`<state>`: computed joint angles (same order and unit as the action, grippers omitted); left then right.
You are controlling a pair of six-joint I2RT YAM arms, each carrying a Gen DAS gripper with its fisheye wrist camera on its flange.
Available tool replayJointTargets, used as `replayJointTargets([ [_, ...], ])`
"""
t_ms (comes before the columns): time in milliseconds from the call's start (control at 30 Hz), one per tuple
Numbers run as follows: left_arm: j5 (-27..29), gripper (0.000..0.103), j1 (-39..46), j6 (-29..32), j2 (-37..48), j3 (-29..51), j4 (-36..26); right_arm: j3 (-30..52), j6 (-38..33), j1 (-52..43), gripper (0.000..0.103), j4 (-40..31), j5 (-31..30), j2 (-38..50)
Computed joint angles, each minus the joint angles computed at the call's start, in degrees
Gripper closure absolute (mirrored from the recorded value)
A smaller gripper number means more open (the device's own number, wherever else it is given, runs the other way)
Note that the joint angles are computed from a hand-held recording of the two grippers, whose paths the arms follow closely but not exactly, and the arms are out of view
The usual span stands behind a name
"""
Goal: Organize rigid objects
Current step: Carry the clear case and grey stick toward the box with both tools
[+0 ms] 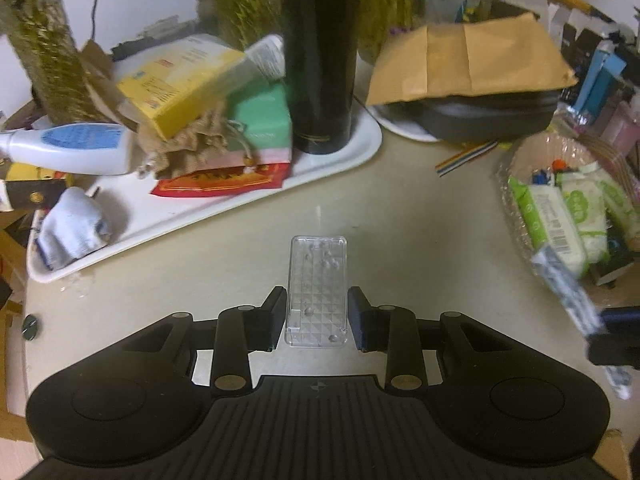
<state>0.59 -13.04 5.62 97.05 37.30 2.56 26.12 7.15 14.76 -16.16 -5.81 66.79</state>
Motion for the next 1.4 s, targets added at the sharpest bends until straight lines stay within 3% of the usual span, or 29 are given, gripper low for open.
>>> replayJointTargets([
  [567,0.4,0.07,-0.5,-1.1,-24.2,-11.1,-7.2,0.1,3.0,2.8,0.086,2.4,3.1,-0.7],
  [967,-0.1,0.07,-1.3,-3.7,-42.3,-16.0,-18.2,-0.1,5.1,7.1,0.086,3.1,4.7,-2.1],
  [1400,0.0,0.07,-5.4,-8.2,-59.4,-18.0,-30.9,-4.0,7.8,8.4,0.086,-5.2,6.9,-15.2],
])
